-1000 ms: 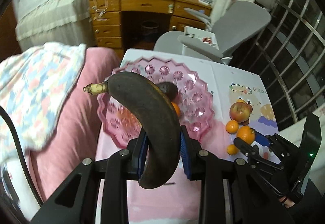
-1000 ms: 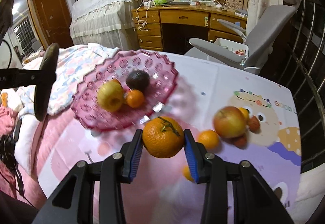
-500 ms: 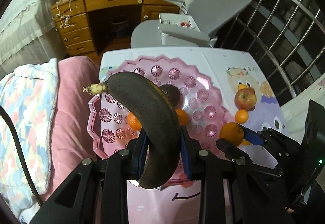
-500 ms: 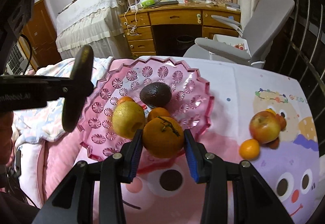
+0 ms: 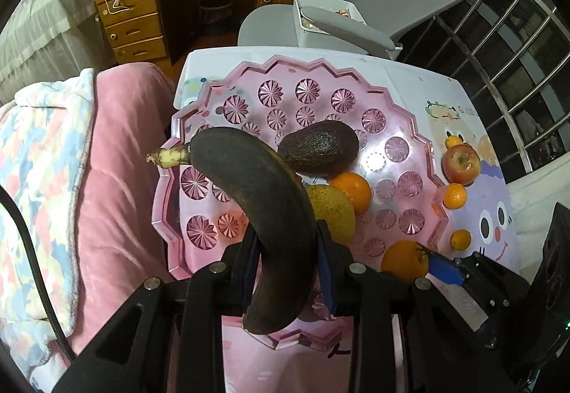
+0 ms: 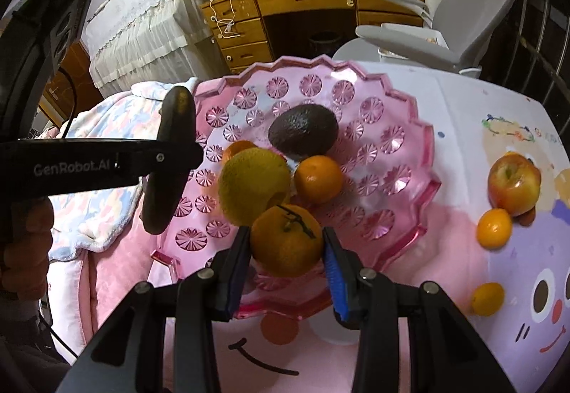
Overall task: Organize fruits
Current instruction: 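Carry the banana in left tool while right tool carries the mandarin over the bowl, then open left gripper to drop the banana while right gripper releases the mandarin into the bowl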
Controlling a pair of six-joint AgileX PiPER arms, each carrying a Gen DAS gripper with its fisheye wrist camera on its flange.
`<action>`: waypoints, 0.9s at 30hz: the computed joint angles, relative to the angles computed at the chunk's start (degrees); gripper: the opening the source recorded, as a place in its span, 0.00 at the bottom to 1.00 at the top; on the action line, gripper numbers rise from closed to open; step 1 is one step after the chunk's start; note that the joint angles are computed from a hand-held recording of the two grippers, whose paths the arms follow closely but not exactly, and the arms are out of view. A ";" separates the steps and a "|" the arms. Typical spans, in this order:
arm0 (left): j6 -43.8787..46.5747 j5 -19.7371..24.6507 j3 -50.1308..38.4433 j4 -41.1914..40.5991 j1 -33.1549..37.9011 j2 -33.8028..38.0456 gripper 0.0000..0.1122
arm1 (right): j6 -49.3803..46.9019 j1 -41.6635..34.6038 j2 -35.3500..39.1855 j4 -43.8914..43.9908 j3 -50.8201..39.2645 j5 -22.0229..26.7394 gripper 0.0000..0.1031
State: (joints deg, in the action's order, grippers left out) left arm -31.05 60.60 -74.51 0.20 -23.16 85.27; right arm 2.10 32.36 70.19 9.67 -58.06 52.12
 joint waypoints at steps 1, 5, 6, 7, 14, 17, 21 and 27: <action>-0.04 -0.06 0.02 -0.06 0.09 0.22 0.25 | 0.53 0.31 0.16 -0.27 0.00 -0.02 0.39; -1.26 0.34 -0.19 -0.19 0.27 0.74 0.26 | 2.52 0.74 0.71 -1.19 -0.24 0.15 0.39; -1.76 0.30 -0.17 -0.01 0.17 0.57 0.27 | 3.03 0.62 0.78 -1.26 -0.36 0.26 0.39; -1.82 -0.22 0.10 -0.06 0.20 -0.04 0.27 | 3.03 0.30 0.89 -1.18 -0.53 0.48 0.39; -2.47 1.33 -0.46 -0.51 -0.53 -2.14 0.35 | 3.98 -1.80 -1.18 -1.70 -0.83 1.51 0.56; -3.63 1.89 -0.15 -0.73 -0.89 -4.00 0.45 | 3.93 -3.06 -3.10 -1.25 -0.60 2.05 0.57; -6.23 4.24 -0.88 0.15 -2.40 -5.98 0.49 | 3.69 -4.69 -5.62 -0.35 -0.28 3.84 0.58; -11.38 7.93 -1.36 1.56 -7.05 -8.30 0.57 | 0.73 -9.55 -9.07 3.51 1.44 7.84 0.58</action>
State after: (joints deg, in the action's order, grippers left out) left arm -42.43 68.52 -75.87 1.76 -30.21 76.97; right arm 2.82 22.80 61.12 13.18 -56.62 59.96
